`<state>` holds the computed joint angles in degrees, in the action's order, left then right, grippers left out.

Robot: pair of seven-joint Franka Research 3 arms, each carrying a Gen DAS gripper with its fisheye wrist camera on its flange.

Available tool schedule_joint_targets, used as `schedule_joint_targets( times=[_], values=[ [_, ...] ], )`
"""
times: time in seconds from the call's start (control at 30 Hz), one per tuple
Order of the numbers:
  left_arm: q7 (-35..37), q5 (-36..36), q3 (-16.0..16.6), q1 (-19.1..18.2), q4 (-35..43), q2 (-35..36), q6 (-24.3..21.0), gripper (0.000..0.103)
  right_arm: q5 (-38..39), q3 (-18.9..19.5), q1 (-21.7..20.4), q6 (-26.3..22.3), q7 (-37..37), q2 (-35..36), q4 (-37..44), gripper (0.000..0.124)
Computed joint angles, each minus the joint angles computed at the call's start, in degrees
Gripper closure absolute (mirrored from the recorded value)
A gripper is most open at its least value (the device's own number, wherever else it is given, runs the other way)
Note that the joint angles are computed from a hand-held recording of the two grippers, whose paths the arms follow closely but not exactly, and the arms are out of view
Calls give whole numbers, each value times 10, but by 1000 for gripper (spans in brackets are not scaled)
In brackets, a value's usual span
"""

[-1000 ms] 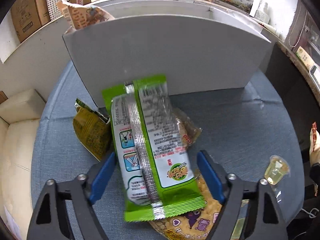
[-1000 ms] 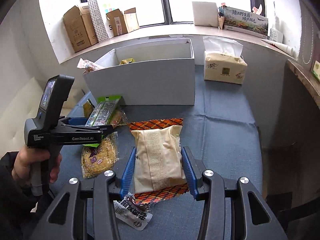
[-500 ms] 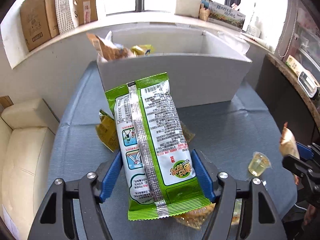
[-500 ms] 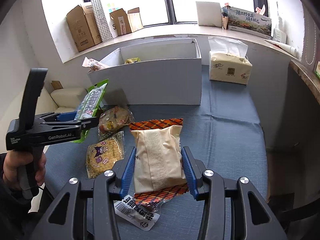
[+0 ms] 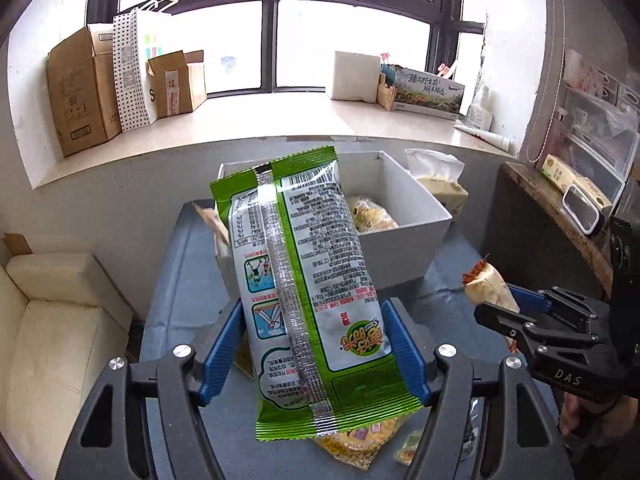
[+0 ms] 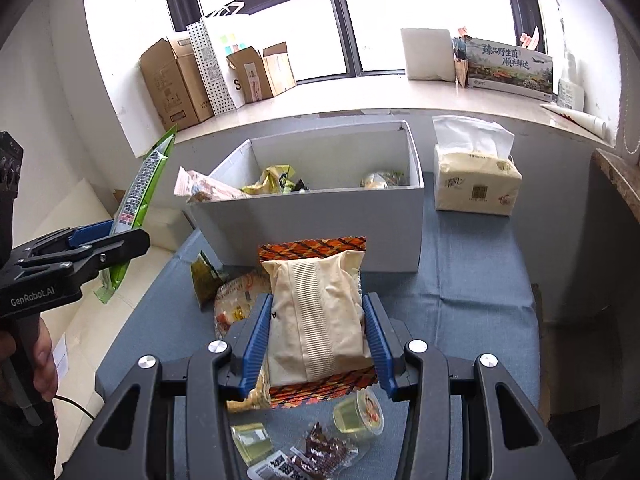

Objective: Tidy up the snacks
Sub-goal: 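Carry both packs over the white box and open both grippers to drop them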

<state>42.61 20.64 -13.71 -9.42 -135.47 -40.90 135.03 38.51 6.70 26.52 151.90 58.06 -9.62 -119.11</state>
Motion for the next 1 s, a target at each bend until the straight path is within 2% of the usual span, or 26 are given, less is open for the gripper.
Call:
schedule_joint_targets(
  times=[0.1,0.17,0.33,0.5,0.63,0.73,0.77,0.8,0.83,0.87,0.93,1.0],
  values=[
    [13,24,1,18,37,35,17,29,11,-2,-1,-9,1,39,61,74],
    [30,14,19,14,56,63,44,29,-7,5,-5,0,13,68,102,74],
    [61,19,27,33,115,139,67,29,-64,11,-16,-1,85,161,227,74],
    [85,8,38,46,162,207,76,28,-113,11,-26,-55,169,262,365,74],
    [105,8,43,53,178,242,73,28,-154,8,-23,-92,218,318,440,74],
    [118,-9,51,54,181,258,71,27,-174,10,-19,-105,229,345,473,73],
    [115,-4,49,57,182,262,69,24,-173,14,-21,-115,225,354,484,71],
    [109,4,46,61,183,265,62,14,-177,15,-19,-123,227,362,495,60],
    [100,14,43,65,183,267,53,8,-181,14,-18,-126,230,365,498,37],
    [95,20,42,67,178,265,52,3,-181,14,-16,-116,231,363,492,30],
    [97,25,43,66,164,257,60,3,-185,12,-14,-87,232,352,469,27],
    [87,40,38,70,164,256,44,1,-195,8,-12,-91,241,349,468,25]
  ],
)
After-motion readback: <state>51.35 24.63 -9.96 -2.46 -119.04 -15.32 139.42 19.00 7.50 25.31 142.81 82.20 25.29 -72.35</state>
